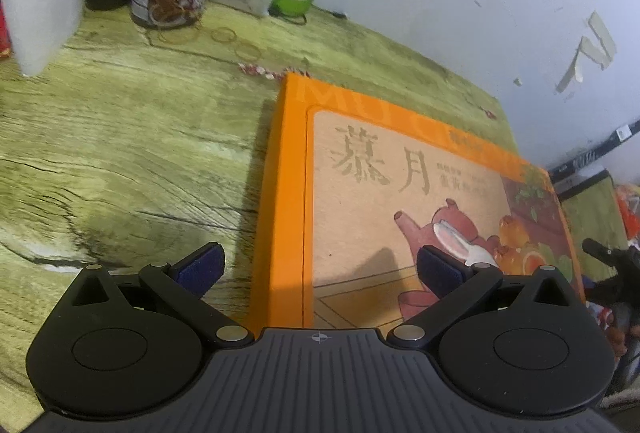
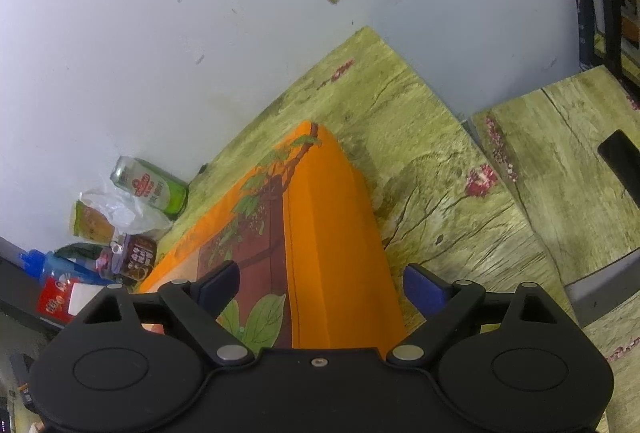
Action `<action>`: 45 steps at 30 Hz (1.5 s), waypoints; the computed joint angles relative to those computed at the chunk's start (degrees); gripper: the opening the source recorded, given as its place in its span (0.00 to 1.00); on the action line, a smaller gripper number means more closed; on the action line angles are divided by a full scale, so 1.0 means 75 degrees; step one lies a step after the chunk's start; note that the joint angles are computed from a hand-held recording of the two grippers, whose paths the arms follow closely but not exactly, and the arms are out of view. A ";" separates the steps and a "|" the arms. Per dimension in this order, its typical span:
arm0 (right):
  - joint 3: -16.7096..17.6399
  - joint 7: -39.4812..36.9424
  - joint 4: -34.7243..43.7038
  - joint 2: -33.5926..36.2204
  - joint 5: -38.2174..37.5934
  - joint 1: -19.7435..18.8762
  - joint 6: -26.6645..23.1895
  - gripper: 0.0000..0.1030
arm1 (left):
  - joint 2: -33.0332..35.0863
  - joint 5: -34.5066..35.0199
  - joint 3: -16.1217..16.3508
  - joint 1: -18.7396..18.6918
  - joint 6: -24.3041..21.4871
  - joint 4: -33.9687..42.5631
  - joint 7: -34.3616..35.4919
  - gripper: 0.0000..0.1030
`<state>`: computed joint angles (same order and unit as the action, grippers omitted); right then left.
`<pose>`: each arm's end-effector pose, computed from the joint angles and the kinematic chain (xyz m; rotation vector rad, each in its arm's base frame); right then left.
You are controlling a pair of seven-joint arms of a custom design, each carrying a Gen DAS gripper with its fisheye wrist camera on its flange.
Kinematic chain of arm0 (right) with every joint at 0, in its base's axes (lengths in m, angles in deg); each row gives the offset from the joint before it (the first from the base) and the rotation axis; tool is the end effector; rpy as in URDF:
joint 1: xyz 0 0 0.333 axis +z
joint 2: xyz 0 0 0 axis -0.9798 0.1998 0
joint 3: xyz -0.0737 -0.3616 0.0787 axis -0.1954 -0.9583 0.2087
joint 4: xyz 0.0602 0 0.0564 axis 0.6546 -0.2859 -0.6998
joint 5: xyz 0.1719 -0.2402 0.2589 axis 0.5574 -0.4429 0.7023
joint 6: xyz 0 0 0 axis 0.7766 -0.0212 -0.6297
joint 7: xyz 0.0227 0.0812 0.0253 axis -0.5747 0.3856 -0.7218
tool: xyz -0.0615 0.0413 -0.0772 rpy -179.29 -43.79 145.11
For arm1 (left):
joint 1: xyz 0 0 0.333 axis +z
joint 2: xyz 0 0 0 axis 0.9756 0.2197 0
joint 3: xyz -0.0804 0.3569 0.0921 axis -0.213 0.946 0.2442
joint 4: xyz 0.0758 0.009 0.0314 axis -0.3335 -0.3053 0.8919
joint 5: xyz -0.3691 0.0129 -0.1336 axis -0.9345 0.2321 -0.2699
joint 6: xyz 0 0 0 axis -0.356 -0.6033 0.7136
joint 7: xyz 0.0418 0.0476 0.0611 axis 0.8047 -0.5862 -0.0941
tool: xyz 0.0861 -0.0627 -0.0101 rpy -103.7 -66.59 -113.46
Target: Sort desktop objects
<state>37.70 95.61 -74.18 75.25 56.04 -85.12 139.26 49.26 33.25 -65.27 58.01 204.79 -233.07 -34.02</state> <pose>0.4820 -0.1146 0.4082 -1.4415 1.7463 0.1252 0.3376 -0.1257 0.4491 -2.3806 1.5137 -0.9196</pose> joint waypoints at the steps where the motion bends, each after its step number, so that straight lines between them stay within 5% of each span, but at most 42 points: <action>1: -0.0016 -0.0040 -0.0002 -0.0016 0.0054 -0.0013 0.0008 0.87 | -0.0087 0.0045 -0.0149 0.0142 -0.0083 0.0033 -0.0097 1.00; 5: -0.0060 -0.0236 0.0037 -0.0077 0.0258 -0.0056 0.0070 0.88 | -0.0276 0.0413 -0.0811 0.0781 -0.0206 0.0344 -0.0635 1.00; 11: 0.0011 -0.0936 0.0280 -0.0133 0.0509 0.0036 0.0433 0.91 | 0.0105 0.1020 -0.1288 0.0997 -0.0450 0.1282 -0.0977 1.00; 15: 0.0225 -0.1252 0.0404 -0.0075 0.0432 0.0276 0.1395 0.91 | 0.0749 0.1570 -0.1929 0.1259 -0.1221 0.2040 -0.1467 1.00; 19: 0.0369 -0.0810 0.0579 0.0232 0.0023 0.0504 0.2129 0.90 | 0.1680 0.1584 -0.1877 0.0896 -0.1827 0.2755 -0.1329 1.00; 26: 0.0361 -0.0462 0.0959 0.0787 -0.0015 0.0445 0.1737 0.88 | 0.2847 0.1559 -0.1927 0.0691 -0.2090 0.3619 -0.1233 1.00; 45: 0.0641 0.0536 0.2215 0.1925 -0.0899 0.0229 0.0847 0.86 | 0.3359 0.1499 -0.1956 0.0693 -0.3011 0.4350 -0.1150 1.00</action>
